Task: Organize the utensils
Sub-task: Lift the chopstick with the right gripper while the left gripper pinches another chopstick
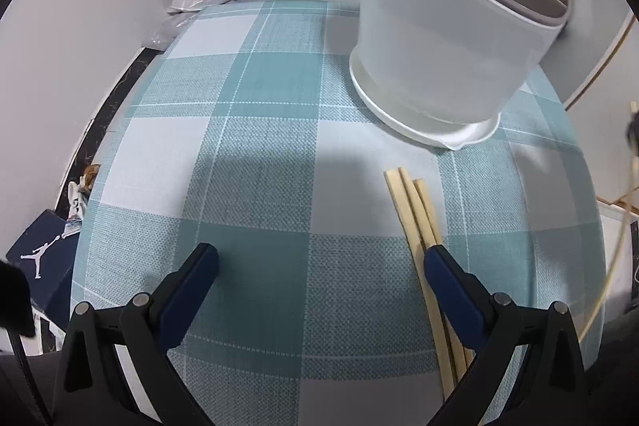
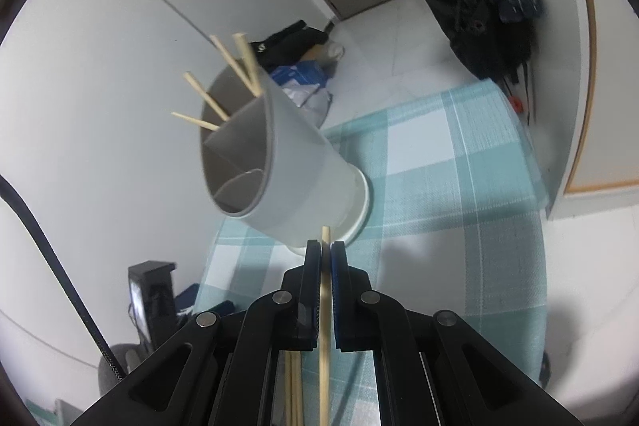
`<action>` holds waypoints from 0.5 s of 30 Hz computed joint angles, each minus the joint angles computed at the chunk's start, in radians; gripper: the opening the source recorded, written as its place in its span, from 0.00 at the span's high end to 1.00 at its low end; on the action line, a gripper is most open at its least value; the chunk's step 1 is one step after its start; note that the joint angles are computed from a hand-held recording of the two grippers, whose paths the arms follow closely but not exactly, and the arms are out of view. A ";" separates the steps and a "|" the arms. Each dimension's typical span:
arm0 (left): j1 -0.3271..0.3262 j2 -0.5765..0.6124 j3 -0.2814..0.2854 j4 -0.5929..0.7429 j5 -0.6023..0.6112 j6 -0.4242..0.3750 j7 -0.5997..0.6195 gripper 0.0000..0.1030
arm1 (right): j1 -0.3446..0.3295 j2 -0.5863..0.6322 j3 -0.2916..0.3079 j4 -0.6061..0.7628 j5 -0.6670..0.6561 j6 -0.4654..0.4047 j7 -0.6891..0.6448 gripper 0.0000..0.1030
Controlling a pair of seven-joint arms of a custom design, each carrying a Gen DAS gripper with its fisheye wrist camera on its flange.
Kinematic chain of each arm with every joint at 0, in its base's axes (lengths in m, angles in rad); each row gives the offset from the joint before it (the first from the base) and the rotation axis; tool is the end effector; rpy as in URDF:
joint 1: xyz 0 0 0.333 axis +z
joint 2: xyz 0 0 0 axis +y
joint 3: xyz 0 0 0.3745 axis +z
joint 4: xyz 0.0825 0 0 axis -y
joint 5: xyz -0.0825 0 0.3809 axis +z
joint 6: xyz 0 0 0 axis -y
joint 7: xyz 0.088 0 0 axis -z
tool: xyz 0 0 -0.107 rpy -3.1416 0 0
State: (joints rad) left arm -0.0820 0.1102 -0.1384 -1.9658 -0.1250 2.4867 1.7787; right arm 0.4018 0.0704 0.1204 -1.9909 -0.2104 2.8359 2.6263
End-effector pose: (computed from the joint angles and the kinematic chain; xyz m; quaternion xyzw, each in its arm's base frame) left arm 0.6055 -0.1316 0.5216 -0.5639 0.7984 -0.1834 0.1042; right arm 0.5336 0.3169 0.5786 -0.5253 0.7606 -0.0620 0.3764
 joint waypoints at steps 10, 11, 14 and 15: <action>-0.004 0.030 0.002 0.038 0.020 -0.015 -0.060 0.06 | 0.017 -0.008 -0.005 0.009 -0.103 0.024 0.031 0.96; -0.010 0.032 0.003 0.039 0.040 -0.017 -0.063 0.08 | 0.018 -0.006 -0.005 0.017 -0.117 0.009 0.032 0.96; -0.025 0.032 0.003 0.029 0.088 0.019 -0.081 0.09 | 0.019 -0.005 -0.003 0.022 -0.126 -0.001 0.029 0.96; -0.026 0.030 0.004 0.023 0.093 0.029 -0.083 0.09 | 0.018 -0.005 -0.001 0.022 -0.123 0.000 0.026 0.96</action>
